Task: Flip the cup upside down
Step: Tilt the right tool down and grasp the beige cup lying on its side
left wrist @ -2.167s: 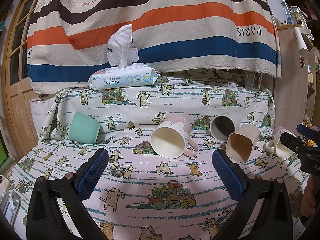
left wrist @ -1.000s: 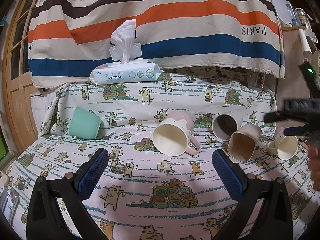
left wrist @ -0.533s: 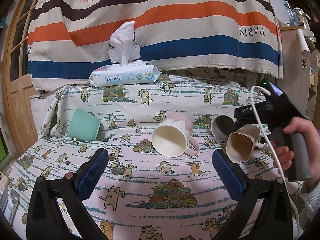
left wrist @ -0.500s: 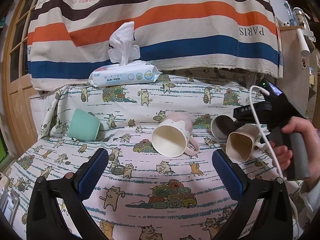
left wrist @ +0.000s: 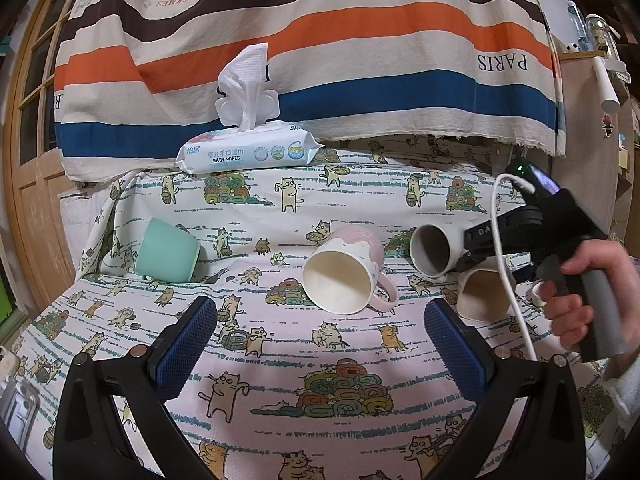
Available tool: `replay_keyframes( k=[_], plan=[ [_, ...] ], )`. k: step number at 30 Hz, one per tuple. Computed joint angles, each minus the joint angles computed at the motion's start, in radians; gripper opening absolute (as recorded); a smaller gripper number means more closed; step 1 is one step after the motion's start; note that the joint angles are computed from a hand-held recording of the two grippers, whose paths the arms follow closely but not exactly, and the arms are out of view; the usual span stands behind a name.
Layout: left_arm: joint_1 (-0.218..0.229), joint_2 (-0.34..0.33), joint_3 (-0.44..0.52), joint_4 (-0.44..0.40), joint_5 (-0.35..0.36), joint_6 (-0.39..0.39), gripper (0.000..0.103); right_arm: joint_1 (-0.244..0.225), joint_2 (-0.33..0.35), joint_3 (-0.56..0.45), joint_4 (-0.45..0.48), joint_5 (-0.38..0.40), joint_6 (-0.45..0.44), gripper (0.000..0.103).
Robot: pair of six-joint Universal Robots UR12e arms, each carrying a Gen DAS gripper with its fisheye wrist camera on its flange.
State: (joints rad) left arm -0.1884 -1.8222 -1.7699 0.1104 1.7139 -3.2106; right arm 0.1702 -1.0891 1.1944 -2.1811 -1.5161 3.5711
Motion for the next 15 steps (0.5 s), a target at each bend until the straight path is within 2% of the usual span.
replay_keyframes(
  k=[3,6,15],
  plan=[
    [0.001,0.0,0.0,0.0,-0.001,-0.001,0.103,0.005,-0.016,0.012,0.004,-0.002,-0.06,0.073],
    [0.001,0.001,0.0,-0.002,-0.001,-0.003,0.103,0.005,-0.032,0.031,0.005,0.01,-0.103,0.073],
    [0.001,0.001,-0.001,-0.002,-0.001,-0.002,0.103,0.004,-0.101,0.126,-0.019,0.116,-0.214,0.073]
  ],
)
